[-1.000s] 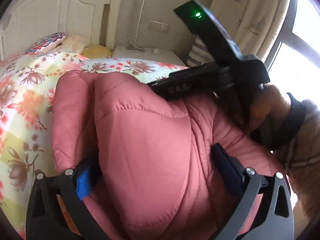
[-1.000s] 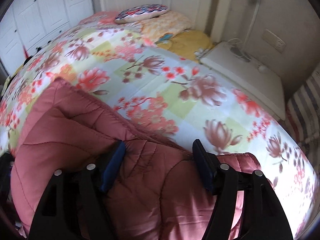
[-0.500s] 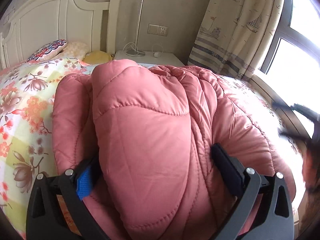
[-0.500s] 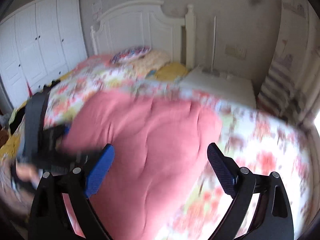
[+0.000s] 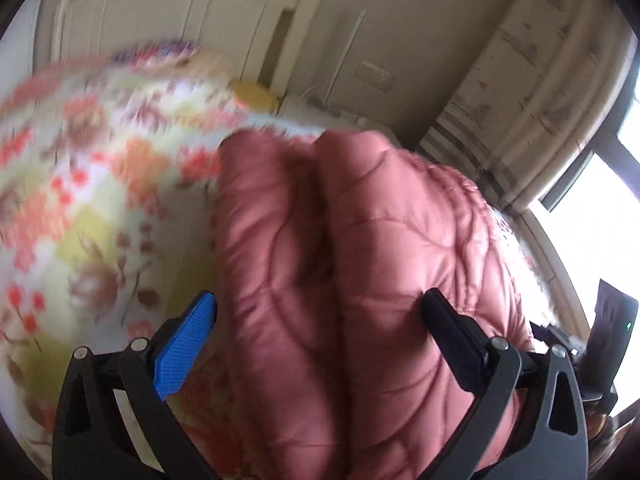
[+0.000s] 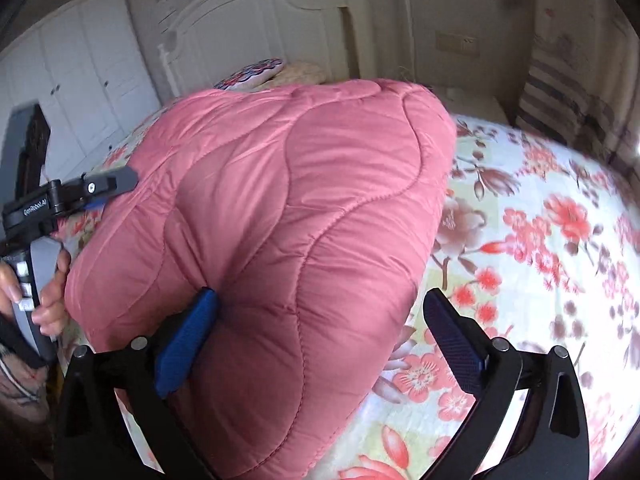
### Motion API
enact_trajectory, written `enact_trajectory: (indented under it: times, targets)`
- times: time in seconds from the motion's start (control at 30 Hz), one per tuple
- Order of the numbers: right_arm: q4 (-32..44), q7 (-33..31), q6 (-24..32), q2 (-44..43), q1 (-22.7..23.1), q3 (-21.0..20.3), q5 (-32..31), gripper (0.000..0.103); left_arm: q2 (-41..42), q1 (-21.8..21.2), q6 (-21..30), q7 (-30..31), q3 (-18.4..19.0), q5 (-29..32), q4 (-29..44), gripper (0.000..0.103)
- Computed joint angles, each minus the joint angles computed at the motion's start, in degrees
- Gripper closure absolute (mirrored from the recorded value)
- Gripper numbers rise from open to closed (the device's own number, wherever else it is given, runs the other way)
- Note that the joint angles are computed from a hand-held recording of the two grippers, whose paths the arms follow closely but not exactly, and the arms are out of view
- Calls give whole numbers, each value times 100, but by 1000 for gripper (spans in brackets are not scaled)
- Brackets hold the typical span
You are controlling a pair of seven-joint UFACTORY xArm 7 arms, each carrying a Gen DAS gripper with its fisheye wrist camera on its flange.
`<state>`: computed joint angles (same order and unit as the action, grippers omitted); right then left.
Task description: Fold large clothes
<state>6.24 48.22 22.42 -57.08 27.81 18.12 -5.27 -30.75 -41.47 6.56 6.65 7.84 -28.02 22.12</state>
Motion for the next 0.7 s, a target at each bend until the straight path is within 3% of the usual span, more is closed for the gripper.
enact_trajectory:
  times: [0.17, 0.23, 0.3, 0.37, 0.43, 0.5, 0.53, 0.6, 0.67, 0.7]
  targets:
    - [-334, 21, -388, -147, 308, -537, 421, 5, 164, -709, 229, 728, 801, -535, 160, 2]
    - [-443, -51, -545, -170, 400, -732, 559, 5, 243, -1275, 452, 1216, 1417, -1153, 324, 2]
    - [-577, -126, -721, -223, 534, -935, 714, 5, 246, -2070, 1061, 1989, 2520, -2193, 558, 2]
    - [-710, -223, -942, -260, 774, -1181, 895, 5, 223, -2422, 1631, 2639, 3195, -2987, 681, 2]
    - [-826, -423, -1294, -177, 1107, -1587, 1107, 5, 261, -2413, 1777, 2984, 3225, -3156, 707, 2]
    - [-949, -934, -1871, 16, 1658, -2393, 1328, 4, 319, -2345, 1939, 3183, 3172, -3287, 743, 2]
    - [-1014, -1095, -2182, 99, 1858, -2605, 1395, 4, 374, -2365, 2114, 3356, 3231, -3401, 806, 2]
    - [-1069, -1182, -2468, 183, 1988, -2685, 1440, 4, 497, -2399, 2407, 3621, 3290, -3646, 922, 3]
    - [-1144, -1079, -2634, 123, 1982, -2551, 1446, 14, 570, -2374, 2638, 3853, 3352, -3946, 967, 20]
    - [-1207, -939, -2638, -29, 1866, -2290, 1417, 21, 573, -2335, 2614, 3995, 3332, -4122, 955, 26]
